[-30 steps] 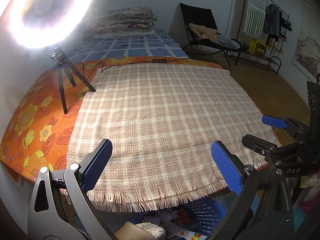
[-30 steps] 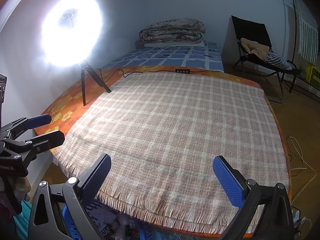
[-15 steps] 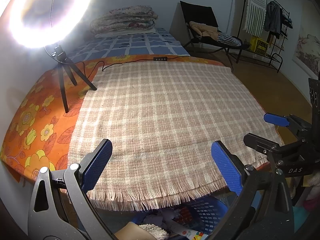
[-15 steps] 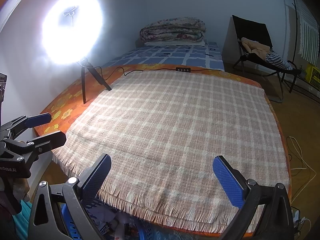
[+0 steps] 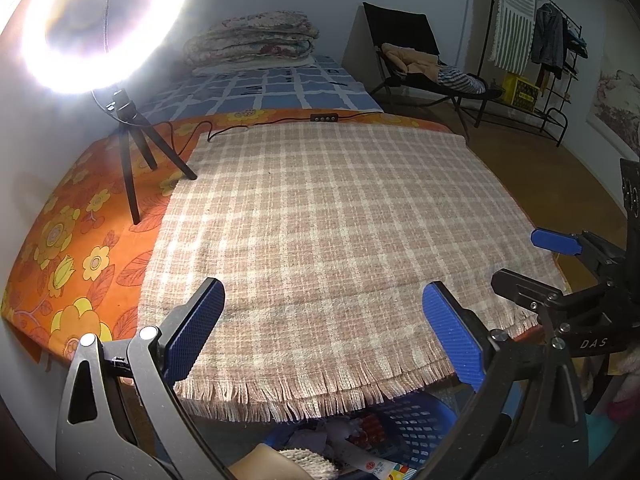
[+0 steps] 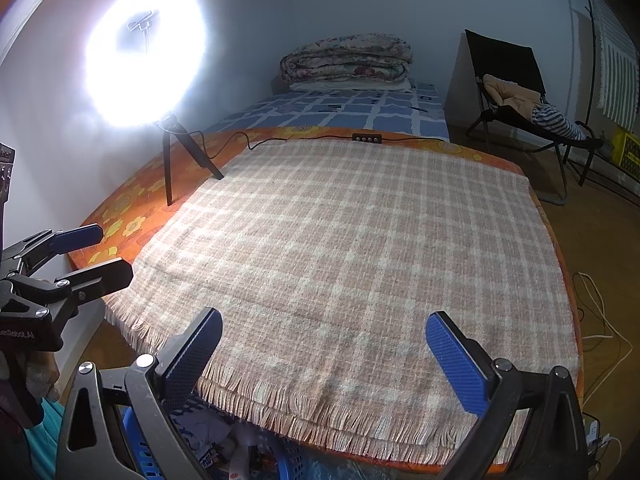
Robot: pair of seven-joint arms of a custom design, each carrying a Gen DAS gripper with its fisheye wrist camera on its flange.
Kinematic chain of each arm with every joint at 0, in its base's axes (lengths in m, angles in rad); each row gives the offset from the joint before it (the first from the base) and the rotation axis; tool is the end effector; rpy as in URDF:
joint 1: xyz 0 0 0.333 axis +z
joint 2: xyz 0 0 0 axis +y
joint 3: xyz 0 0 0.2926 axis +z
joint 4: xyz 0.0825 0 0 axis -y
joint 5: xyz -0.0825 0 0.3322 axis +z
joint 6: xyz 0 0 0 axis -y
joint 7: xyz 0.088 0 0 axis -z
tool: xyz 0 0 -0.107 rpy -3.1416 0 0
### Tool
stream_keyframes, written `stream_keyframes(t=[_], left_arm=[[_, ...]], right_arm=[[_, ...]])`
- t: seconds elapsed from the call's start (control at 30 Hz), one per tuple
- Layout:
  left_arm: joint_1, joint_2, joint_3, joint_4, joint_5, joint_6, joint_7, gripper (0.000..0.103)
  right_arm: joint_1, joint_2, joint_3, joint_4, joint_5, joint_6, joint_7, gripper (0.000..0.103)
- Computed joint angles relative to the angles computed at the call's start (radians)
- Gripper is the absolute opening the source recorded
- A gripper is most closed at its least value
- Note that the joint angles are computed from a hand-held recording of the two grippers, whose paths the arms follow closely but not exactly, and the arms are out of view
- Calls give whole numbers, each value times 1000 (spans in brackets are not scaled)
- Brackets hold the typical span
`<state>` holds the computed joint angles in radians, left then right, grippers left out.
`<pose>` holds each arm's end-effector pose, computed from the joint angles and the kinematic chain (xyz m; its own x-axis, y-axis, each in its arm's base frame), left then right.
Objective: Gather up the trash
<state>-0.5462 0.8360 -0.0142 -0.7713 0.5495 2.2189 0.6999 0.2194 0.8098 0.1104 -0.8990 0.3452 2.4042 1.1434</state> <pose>0.6394 -0.3751 0.5058 0.1027 -0.9938 0.0434 -0.6995 -0.1032 -0.7071 0.7155 0.2074 0.4876 0.5393 -0.8315 -0.1330 -0.6485 -0.3093 -0.6955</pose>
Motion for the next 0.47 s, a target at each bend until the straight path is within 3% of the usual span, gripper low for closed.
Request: stream_keyframes(t=[0.47], left_arm=[[-3,-8,2,-18,21,-4,-17,101]], right_arm=[[2,-9,-3,-22,0,9,-1,103]])
